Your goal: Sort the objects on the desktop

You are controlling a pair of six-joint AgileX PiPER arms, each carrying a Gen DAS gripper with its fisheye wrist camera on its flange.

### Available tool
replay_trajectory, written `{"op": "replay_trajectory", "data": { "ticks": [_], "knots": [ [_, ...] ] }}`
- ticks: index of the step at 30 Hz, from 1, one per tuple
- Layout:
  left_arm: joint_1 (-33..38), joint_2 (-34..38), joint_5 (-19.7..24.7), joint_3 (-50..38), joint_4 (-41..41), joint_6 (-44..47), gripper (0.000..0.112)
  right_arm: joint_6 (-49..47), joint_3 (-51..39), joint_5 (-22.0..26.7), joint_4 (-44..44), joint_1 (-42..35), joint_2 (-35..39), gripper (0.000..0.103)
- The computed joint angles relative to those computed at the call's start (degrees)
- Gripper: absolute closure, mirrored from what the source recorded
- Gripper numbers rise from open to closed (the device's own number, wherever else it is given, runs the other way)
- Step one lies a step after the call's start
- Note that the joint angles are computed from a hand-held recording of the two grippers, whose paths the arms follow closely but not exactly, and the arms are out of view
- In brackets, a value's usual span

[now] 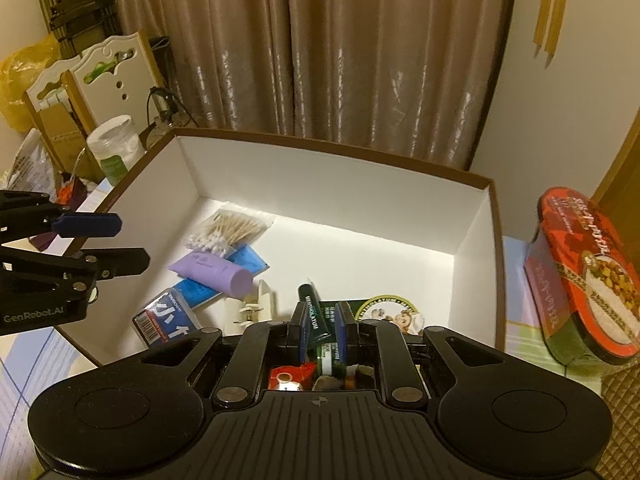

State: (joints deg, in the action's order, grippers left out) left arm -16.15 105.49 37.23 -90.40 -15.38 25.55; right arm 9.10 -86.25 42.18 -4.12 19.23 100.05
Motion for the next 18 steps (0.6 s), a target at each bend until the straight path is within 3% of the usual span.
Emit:
{"op": "replay_trajectory", "data": {
  "ticks": [7, 8, 10, 18],
  "knots": [
    [0.2, -2.2, -0.2, 1.9, -0.1, 0.1, 0.070, 2.8, 3.2, -1.3, -3.4, 0.8, -3.3, 0.087],
    [0.2, -2.5, -0.1, 2.1, -0.1, 0.0, 0.069, 3.3, 3.5, -1.4, -3.9, 0.9, -3.7, 0.068],
    [0.2, -3.2, -0.3, 2.7, 0.0, -0.2, 0.067, 5.1, 5.3, -3.1, -5.6, 1.4, -5.3, 0.015],
    [0.3, -5.6, -0.3, 4.4, 0.4, -0.9, 0.062, 5.8, 5.6, -2.2, -7.4, 3.3, -7.7, 0.015]
  ]
}}
